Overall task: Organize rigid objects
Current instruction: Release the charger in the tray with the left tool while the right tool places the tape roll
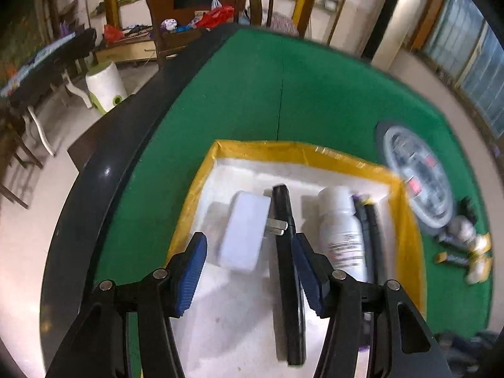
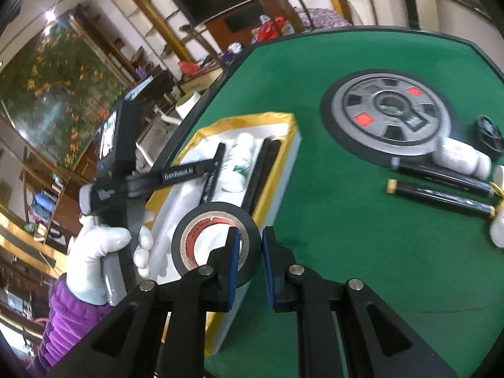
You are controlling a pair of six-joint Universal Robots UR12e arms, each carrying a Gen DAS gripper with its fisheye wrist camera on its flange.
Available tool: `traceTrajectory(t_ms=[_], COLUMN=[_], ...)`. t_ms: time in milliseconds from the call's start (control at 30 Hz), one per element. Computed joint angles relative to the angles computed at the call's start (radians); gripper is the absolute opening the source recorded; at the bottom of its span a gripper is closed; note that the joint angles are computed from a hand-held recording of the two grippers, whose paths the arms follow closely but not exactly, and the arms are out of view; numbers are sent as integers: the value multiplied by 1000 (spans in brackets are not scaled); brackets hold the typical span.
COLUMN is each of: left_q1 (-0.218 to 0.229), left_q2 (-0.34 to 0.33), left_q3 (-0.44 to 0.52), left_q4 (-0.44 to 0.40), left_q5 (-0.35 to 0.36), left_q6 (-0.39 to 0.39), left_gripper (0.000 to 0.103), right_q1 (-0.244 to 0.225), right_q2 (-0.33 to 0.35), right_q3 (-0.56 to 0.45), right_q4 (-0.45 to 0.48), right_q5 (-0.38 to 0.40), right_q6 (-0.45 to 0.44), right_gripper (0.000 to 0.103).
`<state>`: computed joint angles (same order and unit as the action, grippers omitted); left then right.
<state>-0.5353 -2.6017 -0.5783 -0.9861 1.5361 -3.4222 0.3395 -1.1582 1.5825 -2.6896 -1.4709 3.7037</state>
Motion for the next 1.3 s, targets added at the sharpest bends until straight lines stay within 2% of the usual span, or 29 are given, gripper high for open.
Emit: traceTrajectory(t_ms=[67,100,167,200,300,367,467,567,633,667,733,800,833,867,1000,1033,1233,1300], left_q1=[5,8,12,14,18,24,23,12,8,6,-1,-10,-14,-20,-59,-65,-95,-105], left_q2=[50,93,145,183,251,276,292,305,312,314,317,314,310,308,283,278,273,270], left_q3=[-89,-164,-256,-327,-455,-503,-532,-556,-571,-576,-586,-582,-579,-578,-554,-549,-531,-522], left_q4=[91,170,265,338,466,509,529,542,556,562,567,559,560,566,599,605,595,583], left_q5=[-13,-17,-17,-4,21,24,60,136,163,176,218,266,287,316,488,507,514,509], left_q6=[-8,-11,-15,-26,-37,-55,-74,-82,-84,-87,-99,-104,-98,-88,8,19,47,65], left_gripper=[59,60,70,72,72,72,72,72,76,79,83,89,93,93,96,96,96,96], right_q1=[9,12,23,26,31,37,49,58,61,57,50,49,48,48,51,52,50,53], right_q2=[24,33,57,68,99,122,166,208,235,241,242,230,219,205,139,117,41,16], right_q3=[-38,-51,-90,-106,-149,-186,-262,-333,-375,-385,-382,-359,-341,-317,-220,-185,-65,-25], right_q4=[41,56,106,126,166,201,283,335,356,358,321,266,234,197,97,66,-41,-73], right_q5=[3,4,-6,-6,27,36,33,20,12,33,71,68,64,56,-18,-50,-162,-211], right_q6=[-24,-34,-61,-69,-80,-96,-133,-159,-178,-184,-176,-160,-150,-143,-151,-147,-121,-118], right_gripper=[14,14,14,14,14,14,14,14,15,16,17,30,45,51,51,54,58,65])
